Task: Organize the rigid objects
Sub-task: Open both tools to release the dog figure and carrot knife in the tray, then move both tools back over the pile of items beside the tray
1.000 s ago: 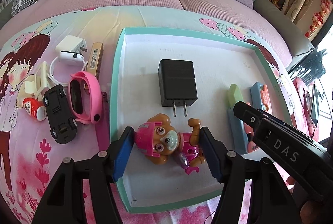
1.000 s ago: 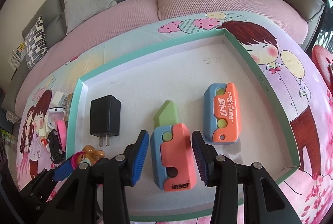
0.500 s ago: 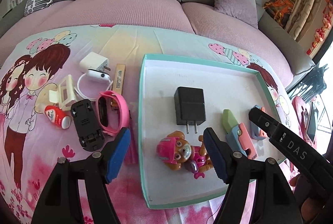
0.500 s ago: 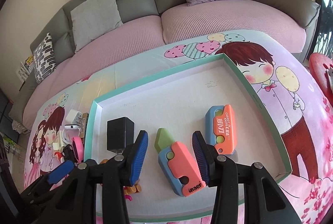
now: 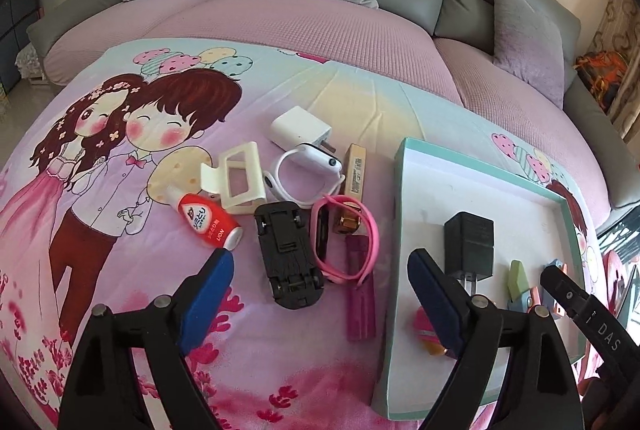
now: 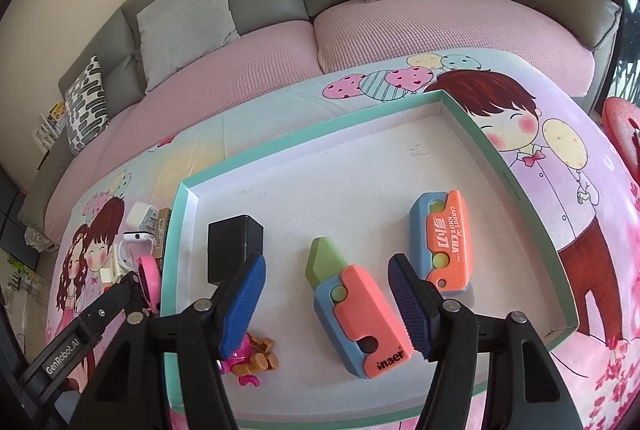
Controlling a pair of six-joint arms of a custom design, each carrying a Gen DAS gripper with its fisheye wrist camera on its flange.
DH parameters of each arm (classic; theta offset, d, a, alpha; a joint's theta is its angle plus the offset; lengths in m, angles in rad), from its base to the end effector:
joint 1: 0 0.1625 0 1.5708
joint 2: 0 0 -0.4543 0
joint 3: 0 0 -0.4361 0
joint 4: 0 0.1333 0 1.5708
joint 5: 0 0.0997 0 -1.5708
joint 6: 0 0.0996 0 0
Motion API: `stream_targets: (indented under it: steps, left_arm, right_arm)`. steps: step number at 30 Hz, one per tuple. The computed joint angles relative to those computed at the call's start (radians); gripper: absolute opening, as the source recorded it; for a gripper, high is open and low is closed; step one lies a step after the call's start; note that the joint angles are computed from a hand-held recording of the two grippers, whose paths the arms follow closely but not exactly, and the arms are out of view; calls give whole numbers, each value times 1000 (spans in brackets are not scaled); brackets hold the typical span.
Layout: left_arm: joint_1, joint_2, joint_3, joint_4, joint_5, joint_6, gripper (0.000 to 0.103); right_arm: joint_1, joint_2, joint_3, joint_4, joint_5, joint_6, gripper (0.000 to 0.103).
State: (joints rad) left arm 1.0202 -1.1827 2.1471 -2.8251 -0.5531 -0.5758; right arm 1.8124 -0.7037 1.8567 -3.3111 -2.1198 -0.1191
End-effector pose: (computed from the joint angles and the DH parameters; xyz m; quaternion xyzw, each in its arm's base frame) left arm -0.0920 -0.5666 0.2030 -0.0813 0.8632 -0.3640 0.3403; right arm 0.2353 -0.6150 0.0424 0.0881 -0.9205 0.2940 0.2419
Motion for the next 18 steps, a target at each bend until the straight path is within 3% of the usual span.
stream_targets:
  steps: [2,4,6,18]
  left_arm:
    - [3,5,-2,2,18,-7,98]
    - [7,3,-3,7,20,-13,99]
    - [9,0,-3,11,18,-23,99]
    - [9,-3,12,-37,62,-15,99]
  right_arm:
    - [0,7,-6,1,-10,3,88]
    - [0,10,-8,3,-16,3,99]
    - [1,13,-11,3,-22,1,103]
    - [6,23,-9,-41,-14,-26,103]
